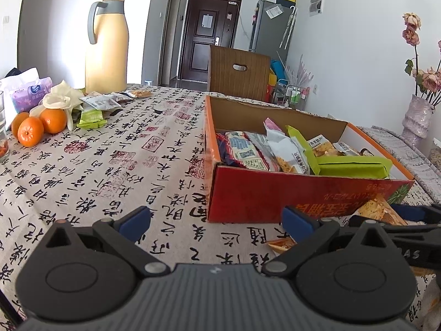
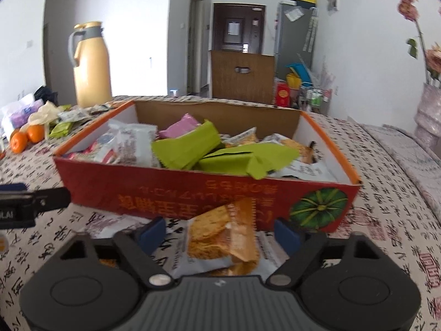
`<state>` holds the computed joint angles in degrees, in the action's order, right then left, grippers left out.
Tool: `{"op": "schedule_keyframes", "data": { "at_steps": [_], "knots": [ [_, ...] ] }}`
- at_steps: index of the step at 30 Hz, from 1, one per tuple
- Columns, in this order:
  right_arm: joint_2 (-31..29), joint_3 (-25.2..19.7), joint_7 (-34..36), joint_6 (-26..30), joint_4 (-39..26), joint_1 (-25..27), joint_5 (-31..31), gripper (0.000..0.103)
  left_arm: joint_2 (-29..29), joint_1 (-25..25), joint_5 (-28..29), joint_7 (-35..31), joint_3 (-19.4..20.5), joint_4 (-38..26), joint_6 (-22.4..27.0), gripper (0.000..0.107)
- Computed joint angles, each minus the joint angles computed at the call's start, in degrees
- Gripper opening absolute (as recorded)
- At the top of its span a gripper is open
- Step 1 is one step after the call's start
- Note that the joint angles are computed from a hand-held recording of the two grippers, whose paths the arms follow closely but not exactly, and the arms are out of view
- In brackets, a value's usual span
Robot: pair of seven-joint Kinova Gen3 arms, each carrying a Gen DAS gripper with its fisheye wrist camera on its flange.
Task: Organize snacks
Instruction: 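Grasp a cracker packet on the cloth with the right gripper, then grasp a gold cracker packet with the left gripper while the right gripper holds its packet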
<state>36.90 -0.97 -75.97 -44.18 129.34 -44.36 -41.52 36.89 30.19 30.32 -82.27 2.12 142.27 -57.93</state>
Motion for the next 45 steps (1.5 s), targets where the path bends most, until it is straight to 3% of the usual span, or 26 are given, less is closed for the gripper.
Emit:
{"op": "schedule_keyframes", "data": {
  "at_steps": [1, 5, 9, 13, 27, 33, 38, 45],
  "knots": [
    [0.1, -0.1, 0.3, 0.3, -0.1, 0.2, 0.7, 0.064, 0.0, -0.1, -0.1, 0.0, 0.0, 0.0, 0.1, 0.103],
    [0.4, -0.1, 1.0, -0.7, 0.2, -0.5, 1.5, 0.047, -0.1, -0.4, -0.7, 0.4, 0.2, 0.1, 0.1, 0.103],
    [0.2, -1.2, 0.3, -2.0, 1.3, 0.2, 4.5, 0.024, -0.1, -0.8, -1.2, 0.7, 0.2, 0.1, 0.2, 0.103],
    [0.3, -1.4, 1.0, -1.9, 1.4, 0.0, 5.5, 0.014, -0.1, -0.9, -1.3, 0.9, 0.2, 0.1, 0.4, 0.103],
    [-1.0, -3.1, -3.9, -8.3, 5.9, -0.1, 6.2, 0.011, -0.2, -0.6, -0.5, 0.9, 0.0, -0.3, 1.1, 0.103],
    [-1.9, -4.1, -7.2, -13.1, 9.3, 0.2, 6.7, 0.011, -1.1, 1.0, 3.2, -1.6, -0.5, -1.5, 3.7, 0.103],
    [-2.3, -4.7, -9.8, -17.4, 12.5, 0.3, 7.1, 0.011, -2.3, 4.1, 8.1, -4.2, -0.7, -1.3, 2.8, 0.103],
    [-1.8, -5.0, -13.9, -22.2, 15.9, 0.9, 6.7, 0.012, -4.8, 6.0, 10.8, -7.1, 0.4, -1.6, 4.2, 0.103]
  ]
}}
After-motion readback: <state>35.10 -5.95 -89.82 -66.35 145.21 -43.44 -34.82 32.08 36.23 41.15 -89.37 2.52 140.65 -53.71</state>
